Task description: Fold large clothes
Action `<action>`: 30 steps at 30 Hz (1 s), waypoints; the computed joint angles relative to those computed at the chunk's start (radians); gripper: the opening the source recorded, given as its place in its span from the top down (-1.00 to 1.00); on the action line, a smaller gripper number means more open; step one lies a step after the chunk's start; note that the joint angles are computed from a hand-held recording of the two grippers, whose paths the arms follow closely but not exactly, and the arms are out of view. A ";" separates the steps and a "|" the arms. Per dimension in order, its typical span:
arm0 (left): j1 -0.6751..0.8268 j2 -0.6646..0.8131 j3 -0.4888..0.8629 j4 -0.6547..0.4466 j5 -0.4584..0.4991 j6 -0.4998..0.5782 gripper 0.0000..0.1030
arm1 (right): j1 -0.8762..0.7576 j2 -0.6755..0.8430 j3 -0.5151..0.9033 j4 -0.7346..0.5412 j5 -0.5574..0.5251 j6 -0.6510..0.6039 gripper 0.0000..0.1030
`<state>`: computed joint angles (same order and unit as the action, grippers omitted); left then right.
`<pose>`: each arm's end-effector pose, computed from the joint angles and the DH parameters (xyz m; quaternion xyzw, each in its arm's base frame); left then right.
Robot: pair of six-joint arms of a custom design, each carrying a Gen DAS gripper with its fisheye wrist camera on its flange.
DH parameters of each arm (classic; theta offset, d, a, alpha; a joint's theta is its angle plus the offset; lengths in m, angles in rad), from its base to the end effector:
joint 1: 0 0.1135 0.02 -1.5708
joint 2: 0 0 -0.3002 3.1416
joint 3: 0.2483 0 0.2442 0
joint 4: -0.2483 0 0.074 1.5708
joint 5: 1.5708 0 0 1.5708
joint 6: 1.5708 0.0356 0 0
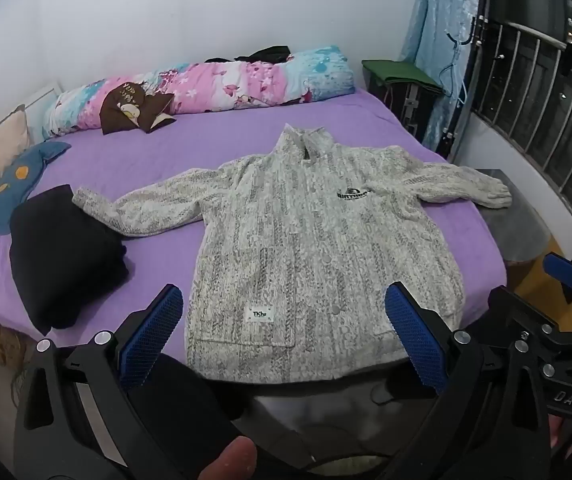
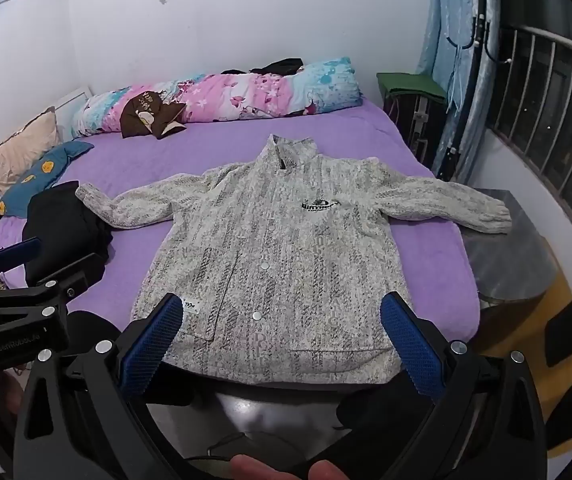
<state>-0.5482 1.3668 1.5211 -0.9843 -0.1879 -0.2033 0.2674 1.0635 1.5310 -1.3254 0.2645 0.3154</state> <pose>0.2231 -0.1285 0.4227 0.1258 0.9201 -0.0509 0.3673 0.1272 0.0252 0.4542 0.0683 0.9276 -0.0190 0.3668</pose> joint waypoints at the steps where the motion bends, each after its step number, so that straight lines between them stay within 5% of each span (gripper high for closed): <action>1: 0.003 0.004 0.006 -0.009 0.008 -0.003 -0.88 | 0.004 0.000 0.000 0.000 0.006 0.000 -0.89; 30: -0.006 -0.002 0.002 -0.019 0.009 -0.024 -0.88 | 0.056 -0.009 -0.018 0.007 0.032 0.018 -0.89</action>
